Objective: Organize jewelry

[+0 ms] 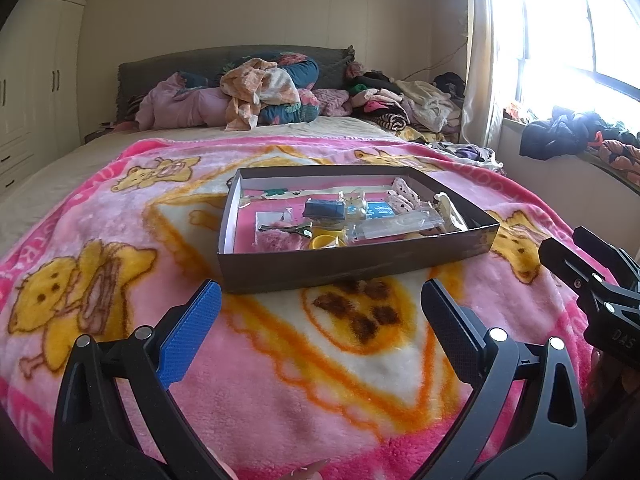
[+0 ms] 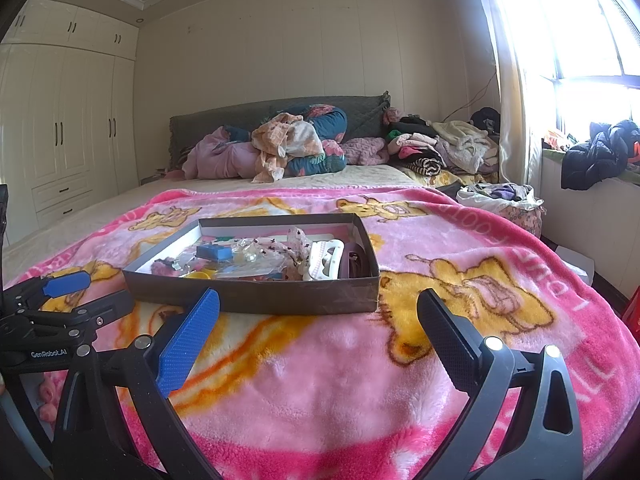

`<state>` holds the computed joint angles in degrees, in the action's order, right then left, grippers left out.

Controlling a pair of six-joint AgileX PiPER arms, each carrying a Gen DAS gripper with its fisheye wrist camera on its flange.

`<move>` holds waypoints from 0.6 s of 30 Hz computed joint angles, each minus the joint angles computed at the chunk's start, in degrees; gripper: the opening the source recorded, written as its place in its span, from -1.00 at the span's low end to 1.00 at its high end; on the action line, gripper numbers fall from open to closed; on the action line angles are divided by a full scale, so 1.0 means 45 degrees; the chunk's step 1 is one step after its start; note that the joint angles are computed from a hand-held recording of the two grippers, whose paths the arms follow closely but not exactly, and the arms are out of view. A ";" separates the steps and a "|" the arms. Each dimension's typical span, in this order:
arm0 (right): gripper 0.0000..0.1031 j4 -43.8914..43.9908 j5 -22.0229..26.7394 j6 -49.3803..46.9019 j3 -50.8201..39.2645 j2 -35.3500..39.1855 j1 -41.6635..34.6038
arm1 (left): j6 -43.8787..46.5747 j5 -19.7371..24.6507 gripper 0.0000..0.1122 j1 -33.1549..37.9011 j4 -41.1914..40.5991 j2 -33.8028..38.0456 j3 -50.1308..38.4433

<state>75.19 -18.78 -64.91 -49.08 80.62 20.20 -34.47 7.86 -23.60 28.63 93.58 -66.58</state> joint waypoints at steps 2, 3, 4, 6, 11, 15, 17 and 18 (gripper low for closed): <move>0.87 -0.0004 -0.0008 0.0001 0.0000 -0.0002 0.0006 | -0.0386 -0.0021 0.63 -0.0054 0.0368 -0.0025 0.0061; 0.87 -0.0008 0.0001 0.0004 0.0000 0.0000 0.0004 | -0.0259 0.0007 0.63 -0.0054 0.0257 -0.0003 0.0038; 0.87 -0.0045 -0.0021 0.0037 0.0000 0.0018 0.0009 | -0.0081 0.0054 0.63 -0.0026 0.0096 0.0040 -0.0025; 0.87 -0.0060 0.0018 0.0055 0.0001 0.0014 -0.0016 | 0.0363 0.0048 0.63 0.0042 -0.0337 0.0003 -0.0010; 0.87 -0.0062 -0.0022 0.0063 0.0011 0.0019 0.0010 | 0.0073 0.0024 0.63 0.0049 -0.0034 -0.0015 0.0019; 0.87 -0.0098 -0.0018 0.0102 0.0015 0.0028 0.0003 | 0.0321 0.0017 0.63 0.0089 -0.0257 -0.0032 0.0032; 0.87 -0.0111 -0.0046 0.0120 0.0024 0.0017 0.0021 | 0.0437 0.0000 0.63 0.0095 -0.0370 -0.0033 0.0039; 0.87 -0.0122 -0.0029 0.0121 0.0021 0.0021 0.0012 | 0.0790 -0.0009 0.63 0.0168 -0.0695 -0.0005 -0.0008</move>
<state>74.64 -18.91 -64.36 -48.98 80.71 20.25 -30.91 7.82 -22.84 25.50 93.55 -66.62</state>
